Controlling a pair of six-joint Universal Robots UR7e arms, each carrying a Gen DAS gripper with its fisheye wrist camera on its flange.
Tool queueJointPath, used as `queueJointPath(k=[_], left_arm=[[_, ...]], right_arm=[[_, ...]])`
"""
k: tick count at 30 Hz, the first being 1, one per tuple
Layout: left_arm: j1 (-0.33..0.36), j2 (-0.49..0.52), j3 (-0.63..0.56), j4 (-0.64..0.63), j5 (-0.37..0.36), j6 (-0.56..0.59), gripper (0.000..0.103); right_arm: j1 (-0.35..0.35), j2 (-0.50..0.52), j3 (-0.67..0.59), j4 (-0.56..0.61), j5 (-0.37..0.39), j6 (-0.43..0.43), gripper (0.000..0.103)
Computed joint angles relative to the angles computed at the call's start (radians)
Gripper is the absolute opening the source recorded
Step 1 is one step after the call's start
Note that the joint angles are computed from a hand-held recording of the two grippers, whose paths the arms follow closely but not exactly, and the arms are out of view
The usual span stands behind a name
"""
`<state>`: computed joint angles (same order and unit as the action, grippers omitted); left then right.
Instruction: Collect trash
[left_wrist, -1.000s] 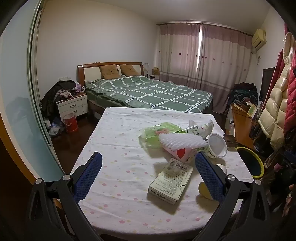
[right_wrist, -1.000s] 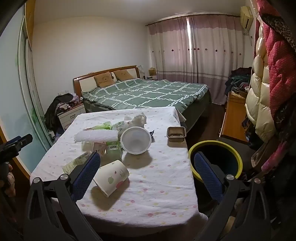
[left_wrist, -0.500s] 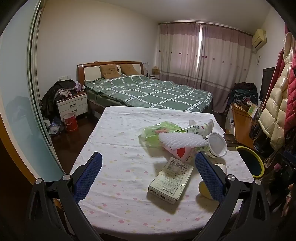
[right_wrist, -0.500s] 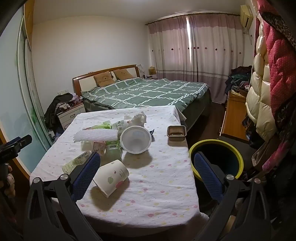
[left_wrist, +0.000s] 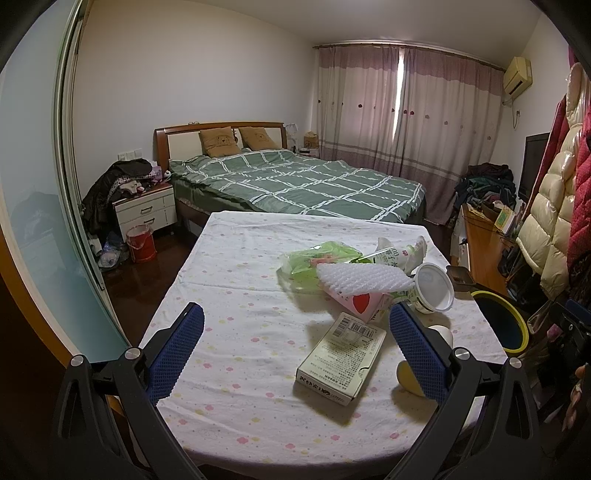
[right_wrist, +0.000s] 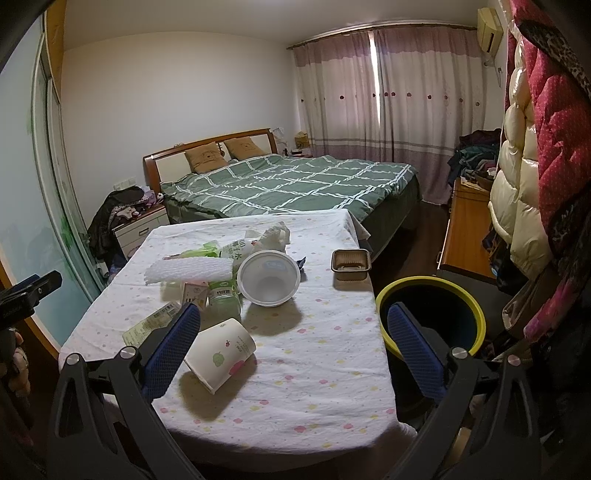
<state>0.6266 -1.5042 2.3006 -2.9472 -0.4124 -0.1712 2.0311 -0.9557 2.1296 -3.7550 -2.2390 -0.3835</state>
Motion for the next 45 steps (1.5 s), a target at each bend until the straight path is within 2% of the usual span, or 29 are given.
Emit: queueJointPath(k=[45], left_arm=[[0.004,0.001,-0.003,0.007,-0.005,-0.001,0.099]], right_arm=[[-0.012,-0.006,0.003,0.021,0.007,0.020,0.097]])
